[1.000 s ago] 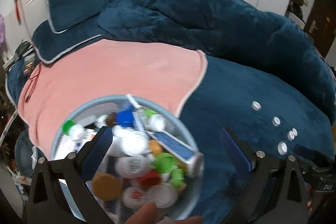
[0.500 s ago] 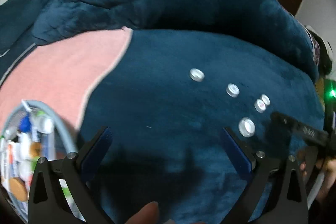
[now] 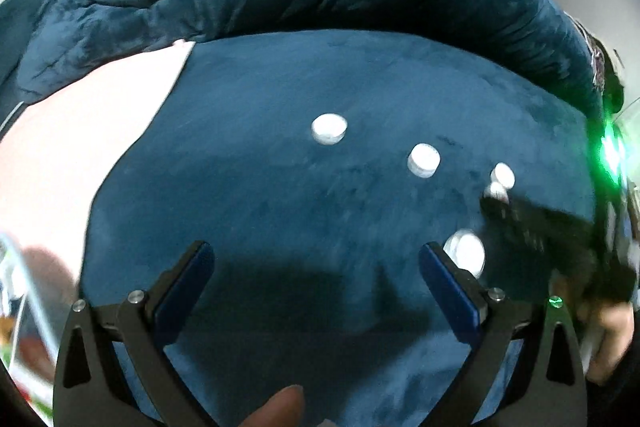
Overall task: Organize objects
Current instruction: 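Grasp the white Ganten cap with the right tool while the left tool grasps a white cap, then carry both white caps over the basket and open both tools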
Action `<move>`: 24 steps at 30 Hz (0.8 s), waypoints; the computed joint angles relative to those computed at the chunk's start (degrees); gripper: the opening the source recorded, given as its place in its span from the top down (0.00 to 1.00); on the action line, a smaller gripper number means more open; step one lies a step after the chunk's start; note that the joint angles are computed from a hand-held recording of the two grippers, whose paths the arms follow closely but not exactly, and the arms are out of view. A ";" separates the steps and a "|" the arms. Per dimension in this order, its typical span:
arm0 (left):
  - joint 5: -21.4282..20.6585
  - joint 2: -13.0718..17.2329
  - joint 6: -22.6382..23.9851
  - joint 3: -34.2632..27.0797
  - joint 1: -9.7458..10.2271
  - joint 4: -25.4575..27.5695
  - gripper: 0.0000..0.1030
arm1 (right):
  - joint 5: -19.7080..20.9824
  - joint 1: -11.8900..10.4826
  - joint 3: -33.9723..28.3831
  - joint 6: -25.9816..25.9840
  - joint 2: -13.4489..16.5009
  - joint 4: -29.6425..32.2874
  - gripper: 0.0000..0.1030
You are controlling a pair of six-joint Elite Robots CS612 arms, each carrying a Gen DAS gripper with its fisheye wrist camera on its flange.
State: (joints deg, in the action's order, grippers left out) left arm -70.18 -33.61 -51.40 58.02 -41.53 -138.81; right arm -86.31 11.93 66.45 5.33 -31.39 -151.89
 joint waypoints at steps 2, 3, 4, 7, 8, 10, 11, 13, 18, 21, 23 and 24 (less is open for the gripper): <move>-1.23 2.24 1.44 -3.57 0.63 0.07 0.01 | 0.75 -0.43 1.37 -1.01 -0.93 -0.13 0.69; -1.64 3.52 2.30 -5.82 0.82 0.85 0.01 | 0.89 -0.72 2.20 -0.98 -1.49 -0.30 0.69; -2.32 5.40 4.04 -9.10 1.02 1.91 0.01 | 1.01 -0.79 2.32 -0.37 -1.71 -0.08 0.69; -2.93 9.69 7.38 -16.80 1.19 5.32 0.01 | 1.41 -1.24 3.33 1.15 -2.55 0.17 0.69; -3.27 11.15 8.29 -19.42 1.23 6.38 0.01 | 1.86 -1.54 3.80 1.99 -2.87 -0.22 0.69; -3.65 14.20 9.60 -24.92 1.31 9.31 0.01 | 2.57 -1.81 3.79 3.62 -2.92 -0.36 0.69; -3.42 15.72 10.14 -27.74 1.30 10.97 0.02 | 2.88 -1.95 3.86 4.32 -2.97 -0.65 0.69; -2.42 18.42 11.41 -32.69 1.13 13.71 0.07 | 3.73 -2.13 3.57 5.59 -2.84 -0.75 0.69; -2.64 21.57 13.15 -38.46 1.10 16.51 0.71 | 4.43 -2.21 3.56 4.90 -2.78 -0.60 0.68; -5.07 18.93 13.45 -33.14 1.27 11.98 0.71 | 4.60 -2.25 3.61 4.15 -2.86 -0.26 0.68; -5.33 16.77 13.22 -29.20 1.20 9.63 0.71 | 4.66 -2.23 3.83 3.92 -3.07 -0.62 0.68; -5.04 14.98 12.86 -26.06 1.09 7.62 0.71 | 4.67 -2.24 4.00 3.96 -3.21 -0.86 0.68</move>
State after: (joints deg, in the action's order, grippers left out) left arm -75.22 -18.63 -38.54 31.96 -40.44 -131.20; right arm -81.63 9.70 70.44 9.29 -34.59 -152.76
